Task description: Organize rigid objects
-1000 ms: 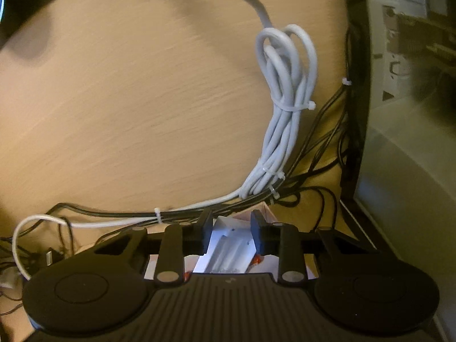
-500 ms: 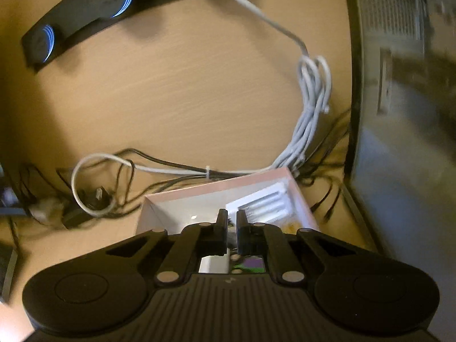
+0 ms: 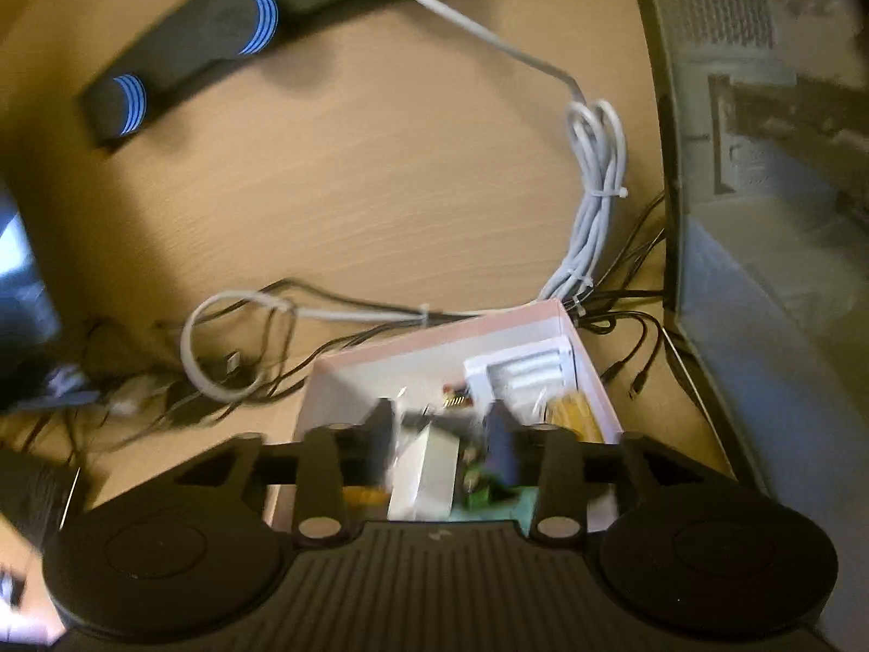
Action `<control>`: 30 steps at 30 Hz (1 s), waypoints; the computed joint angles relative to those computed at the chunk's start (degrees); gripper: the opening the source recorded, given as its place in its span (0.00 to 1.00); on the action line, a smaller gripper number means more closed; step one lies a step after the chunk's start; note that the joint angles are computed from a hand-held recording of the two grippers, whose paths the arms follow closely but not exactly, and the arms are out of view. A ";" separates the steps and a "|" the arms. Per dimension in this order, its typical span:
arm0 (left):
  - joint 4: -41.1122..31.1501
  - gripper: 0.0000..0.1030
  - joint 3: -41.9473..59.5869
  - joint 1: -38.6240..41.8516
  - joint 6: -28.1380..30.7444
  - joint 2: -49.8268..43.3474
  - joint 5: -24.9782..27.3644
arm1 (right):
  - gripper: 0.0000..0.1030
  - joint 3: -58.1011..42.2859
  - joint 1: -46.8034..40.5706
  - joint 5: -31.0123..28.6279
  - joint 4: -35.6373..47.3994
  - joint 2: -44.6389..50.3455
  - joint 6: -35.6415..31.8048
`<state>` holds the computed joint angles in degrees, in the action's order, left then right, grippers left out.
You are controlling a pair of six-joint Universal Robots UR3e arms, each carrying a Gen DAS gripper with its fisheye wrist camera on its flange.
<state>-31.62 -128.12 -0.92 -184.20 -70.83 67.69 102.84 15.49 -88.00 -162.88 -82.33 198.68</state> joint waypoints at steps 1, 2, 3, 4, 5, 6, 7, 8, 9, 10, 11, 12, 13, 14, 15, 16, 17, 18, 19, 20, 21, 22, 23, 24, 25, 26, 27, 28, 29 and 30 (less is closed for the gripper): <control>2.65 0.50 1.86 -2.42 -1.38 -3.15 1.28 | 0.53 3.39 0.57 -0.40 -0.63 -2.78 -1.06; 4.61 0.50 3.31 -4.63 -2.54 -5.67 2.89 | 0.54 6.29 1.39 -1.15 -0.68 -5.23 -2.01; 6.80 0.50 4.74 -7.34 -3.80 -8.44 5.37 | 0.54 9.18 2.32 -2.04 -0.29 -7.70 -3.26; 9.18 0.50 6.07 -10.60 -5.04 -11.43 9.07 | 0.54 11.55 3.10 -2.98 0.35 -9.70 -4.30; 10.75 0.50 7.02 -13.22 -5.70 -13.80 12.41 | 0.54 13.10 4.02 -4.10 1.59 -11.23 -4.79; 12.23 0.50 8.02 -16.42 -6.39 -16.53 16.70 | 0.55 14.64 5.01 -5.24 3.22 -12.66 -5.00; 12.56 0.50 8.98 -18.67 -7.19 -18.46 19.74 | 0.55 15.92 5.63 -5.78 4.59 -13.75 -4.96; 12.84 0.51 9.26 -20.33 -8.39 -19.83 21.79 | 0.55 16.79 6.26 -6.25 6.54 -14.68 -4.78; 12.89 0.50 8.81 -21.08 -9.47 -20.25 22.69 | 0.55 17.58 6.78 -6.58 7.83 -15.28 -4.71; 12.70 0.50 8.45 -22.18 -11.16 -20.86 24.05 | 0.55 18.56 7.31 -6.91 8.62 -16.02 -4.69; 12.17 0.50 8.36 -23.21 -12.41 -21.26 25.52 | 0.56 19.63 7.94 -7.44 8.89 -16.61 -4.71; 11.37 0.51 8.39 -24.62 -13.78 -21.82 27.67 | 0.56 20.69 8.50 -8.11 8.74 -16.96 -4.82; 10.51 0.51 8.52 -25.95 -14.87 -22.45 29.74 | 0.56 21.38 9.16 -9.10 8.62 -16.87 -4.70; 9.70 0.51 8.70 -26.57 -15.31 -22.96 30.92 | 0.56 21.78 9.78 -10.05 8.64 -16.62 -4.50; 10.85 0.51 8.19 -28.26 -15.26 -23.28 33.44 | 0.56 22.08 10.15 -10.64 8.54 -16.16 -4.24; 10.31 0.51 8.54 -29.77 -14.72 -23.51 35.58 | 0.56 22.17 10.37 -10.97 8.75 -15.79 -3.87; 10.49 0.51 8.87 -30.98 -14.40 -23.97 37.24 | 0.57 22.23 10.32 -10.98 8.94 -15.40 -3.46; 10.65 0.51 9.00 -31.27 -15.03 -24.12 37.50 | 0.57 22.36 10.23 -10.94 8.83 -14.98 -2.79; 11.27 0.54 8.52 -30.92 -15.53 -23.91 36.95 | 0.65 22.83 10.34 -11.49 7.28 -14.40 -2.42; 12.19 0.55 8.32 -30.72 -15.10 -24.14 36.69 | 0.75 22.78 11.19 -13.22 6.29 -13.25 -1.41; 13.53 0.60 8.64 -30.89 -14.64 -25.17 36.80 | 0.80 22.25 12.38 -15.77 5.90 -11.88 0.46; 16.26 0.65 7.88 -30.78 -14.16 -26.06 36.67 | 0.89 21.73 13.35 -17.78 5.78 -10.58 2.49; 19.29 0.68 7.23 -30.87 -13.89 -27.23 37.13 | 0.99 21.72 13.82 -19.48 5.26 -9.60 4.51; 21.90 0.71 7.24 -31.29 -14.38 -28.96 38.04 | 1.00 22.95 13.89 -20.49 2.60 -8.86 6.14; 23.59 0.71 7.44 -31.93 -15.46 -30.33 39.30 | 1.00 24.19 13.67 -20.74 0.13 -8.51 6.41; 24.34 0.71 8.30 -33.01 -16.81 -31.81 41.02 | 1.00 24.21 13.73 -21.08 -0.18 -8.23 6.62; 25.54 0.72 8.92 -33.94 -17.74 -33.30 42.65 | 1.00 23.62 13.87 -21.39 0.76 -8.05 7.25; 26.99 0.72 9.27 -34.58 -18.52 -34.64 43.84 | 1.00 23.31 14.22 -21.94 0.97 -7.75 7.90; 28.45 0.73 9.53 -35.46 -19.29 -35.91 45.46 | 1.00 23.51 14.51 -22.39 0.14 -7.39 8.10; 29.06 0.74 10.00 -36.25 -20.26 -36.92 46.93 | 1.00 23.88 14.45 -22.37 -0.76 -7.23 7.81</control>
